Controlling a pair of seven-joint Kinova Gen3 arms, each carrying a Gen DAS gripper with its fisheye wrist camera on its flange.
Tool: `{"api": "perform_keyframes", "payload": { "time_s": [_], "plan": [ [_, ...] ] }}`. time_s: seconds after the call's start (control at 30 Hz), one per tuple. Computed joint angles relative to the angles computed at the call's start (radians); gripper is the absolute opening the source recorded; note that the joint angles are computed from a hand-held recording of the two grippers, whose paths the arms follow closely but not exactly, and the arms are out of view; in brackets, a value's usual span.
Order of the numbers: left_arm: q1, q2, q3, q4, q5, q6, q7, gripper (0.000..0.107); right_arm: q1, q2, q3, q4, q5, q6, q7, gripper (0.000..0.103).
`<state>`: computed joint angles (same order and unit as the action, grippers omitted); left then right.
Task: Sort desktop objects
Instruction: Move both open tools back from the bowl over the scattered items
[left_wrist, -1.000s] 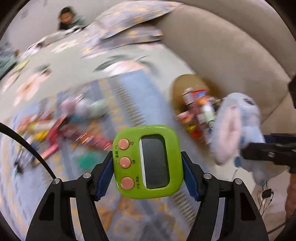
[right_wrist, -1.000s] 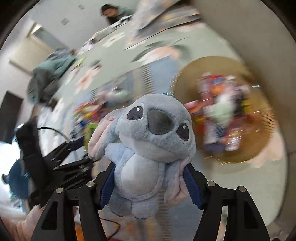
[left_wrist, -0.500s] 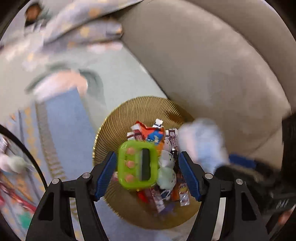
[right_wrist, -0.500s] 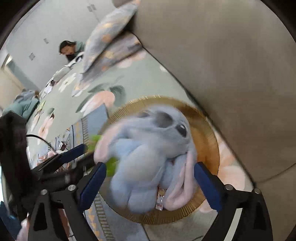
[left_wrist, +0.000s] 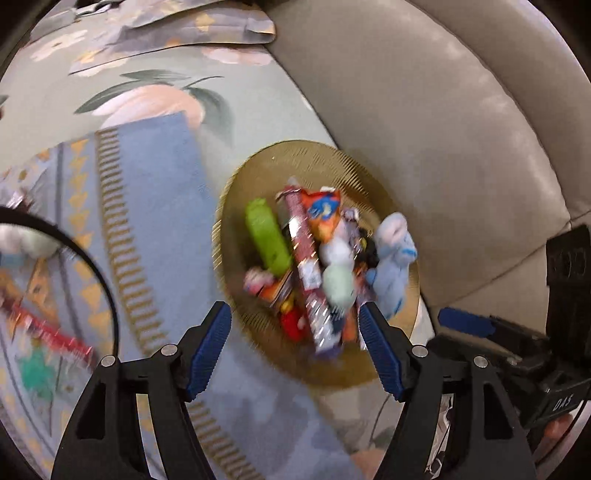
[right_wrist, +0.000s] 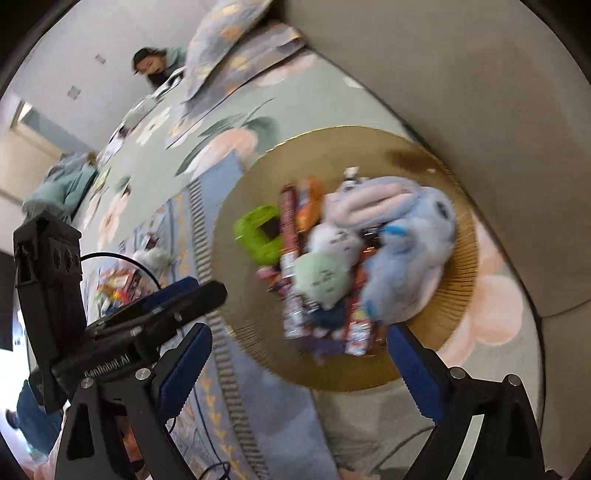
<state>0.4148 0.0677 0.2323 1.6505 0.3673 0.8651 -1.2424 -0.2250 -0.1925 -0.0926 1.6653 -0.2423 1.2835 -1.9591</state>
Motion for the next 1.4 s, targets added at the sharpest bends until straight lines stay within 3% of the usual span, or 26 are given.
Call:
{"api": "perform_keyframes", "payload": {
  "time_s": [0.13,0.2,0.37,0.5,0.63,0.8,0.97,1.1,1.23,1.33,1.4],
  "plan": [
    [0.048,-0.113,-0.098,0.095,-0.026,0.044,0.076,0.070,-0.057,0.008,-0.060,0.011,-0.032,-0.048,0.002,0.095],
    [0.029,-0.176,-0.116,0.141,-0.058,0.087,0.132,0.070,-0.091,0.026,-0.082,0.008,-0.056,-0.066,-0.012,0.095],
    [-0.106,-0.321,-0.167,0.254,-0.128,0.207,0.150,0.070,-0.195,0.100,-0.150,0.004,-0.101,-0.150,-0.052,0.095],
    [-0.279,-0.408,-0.226,0.346,-0.143,0.244,0.059,0.070,-0.288,0.185,-0.192,-0.038,-0.082,-0.189,-0.099,0.095],
    [-0.464,-0.446,-0.302,0.392,-0.145,0.272,-0.097,0.070,-0.366,0.267,-0.205,-0.116,-0.048,-0.162,-0.131,0.095],
    [-0.656,-0.401,-0.340,0.400,-0.158,0.245,-0.300,0.070,-0.444,0.368,-0.198,-0.212,-0.009,-0.131,-0.203,0.095],
    [-0.739,-0.298,-0.407,0.381,-0.121,0.190,-0.503,0.070,-0.500,0.457,-0.186,-0.303,0.008,-0.113,-0.266,0.095],
    [-0.730,-0.201,-0.581,0.334,0.019,0.332,-0.666,0.070,-0.558,0.535,-0.182,-0.406,0.026,-0.072,-0.312,0.095],
    [-0.750,-0.158,-0.766,0.362,0.178,0.488,-0.818,0.070,-0.591,0.596,-0.177,-0.465,0.028,-0.065,-0.312,0.095],
    [-0.745,-0.142,-0.842,0.385,0.266,0.542,-0.894,0.070,-0.612,0.635,-0.170,-0.503,0.032,-0.059,-0.315,0.095],
    [-0.688,-0.124,-0.915,0.395,0.334,0.561,-0.918,0.070,-0.626,0.656,-0.167,-0.529,0.035,-0.050,-0.320,0.095]
  ]
}}
